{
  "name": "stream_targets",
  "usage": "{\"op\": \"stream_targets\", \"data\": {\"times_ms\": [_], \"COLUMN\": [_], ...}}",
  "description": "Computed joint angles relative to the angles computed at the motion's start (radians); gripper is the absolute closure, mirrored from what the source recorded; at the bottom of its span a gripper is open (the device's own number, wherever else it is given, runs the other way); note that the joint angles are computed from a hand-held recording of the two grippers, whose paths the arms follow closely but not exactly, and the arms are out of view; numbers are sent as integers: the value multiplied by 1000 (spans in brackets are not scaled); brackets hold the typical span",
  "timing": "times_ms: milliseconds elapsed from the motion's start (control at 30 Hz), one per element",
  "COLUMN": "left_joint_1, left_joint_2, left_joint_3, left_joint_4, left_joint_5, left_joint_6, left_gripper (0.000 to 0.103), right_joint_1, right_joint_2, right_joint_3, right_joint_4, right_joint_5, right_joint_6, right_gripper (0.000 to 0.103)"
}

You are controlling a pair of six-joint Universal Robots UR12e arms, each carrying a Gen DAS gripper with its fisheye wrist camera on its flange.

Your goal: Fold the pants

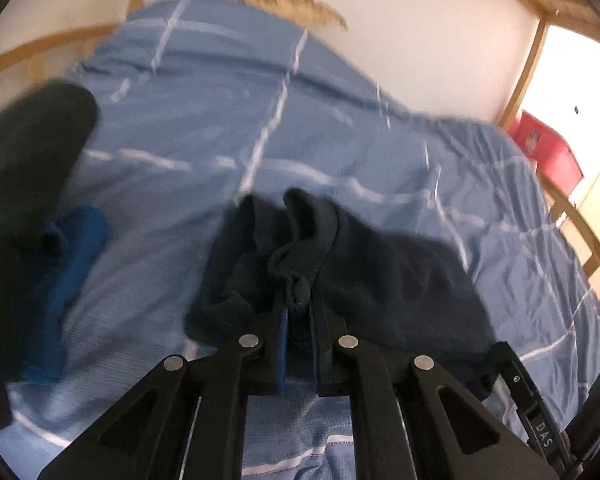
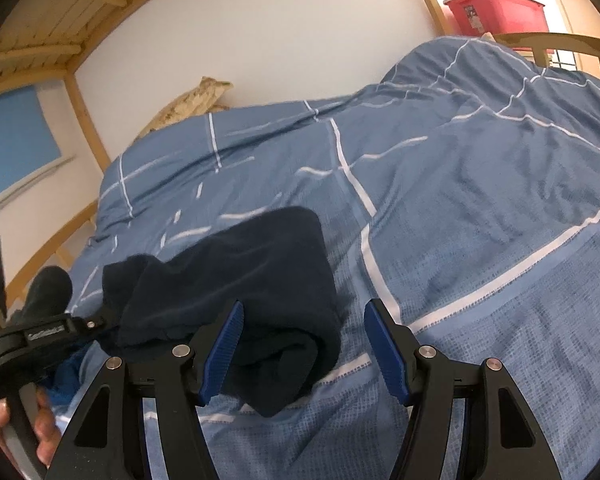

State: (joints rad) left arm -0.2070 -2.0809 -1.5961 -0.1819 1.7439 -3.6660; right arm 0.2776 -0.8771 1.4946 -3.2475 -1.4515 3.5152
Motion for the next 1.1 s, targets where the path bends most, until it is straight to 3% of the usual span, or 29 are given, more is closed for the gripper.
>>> {"op": "stream_targets", "data": {"times_ms": [67, 200, 467, 633, 867, 933, 1000, 1100], "left_joint_1": [-11, -3, -11, -13, -10, -7, -5, -5], "left_joint_2": [12, 8, -3, 7, 6, 10, 13, 28], "left_joint_3": [-25, -8, -6, -25, -46, -51, -52, -62], "left_joint_4": [64, -64, -98, -101, -59, -60, -73, -84], "left_joint_5": [77, 88, 158, 162, 149, 140, 144, 152], "left_joint_6": [-7, -22, -41, -84, -77, -88, -95, -91], "left_gripper": [93, 93, 88, 85, 84, 81, 69, 61], "right_joint_1": [3, 11, 6, 4, 4, 10, 15, 24], "right_joint_2": [0, 1, 1, 1, -9, -12, -16, -19], "right_joint_3": [4, 6, -2, -4, -16, -24, -38, -51], "right_joint_4": [-30, -59, -1, 25, 75, 79, 104, 112], "right_joint_5": [-13, -26, -25, -26, -39, -61, -69, -85], "right_joint_6": [-2, -39, -11, -10, -8, -44, -83, -117], "right_gripper": [39, 39, 39, 39, 39, 39, 39, 39]}}
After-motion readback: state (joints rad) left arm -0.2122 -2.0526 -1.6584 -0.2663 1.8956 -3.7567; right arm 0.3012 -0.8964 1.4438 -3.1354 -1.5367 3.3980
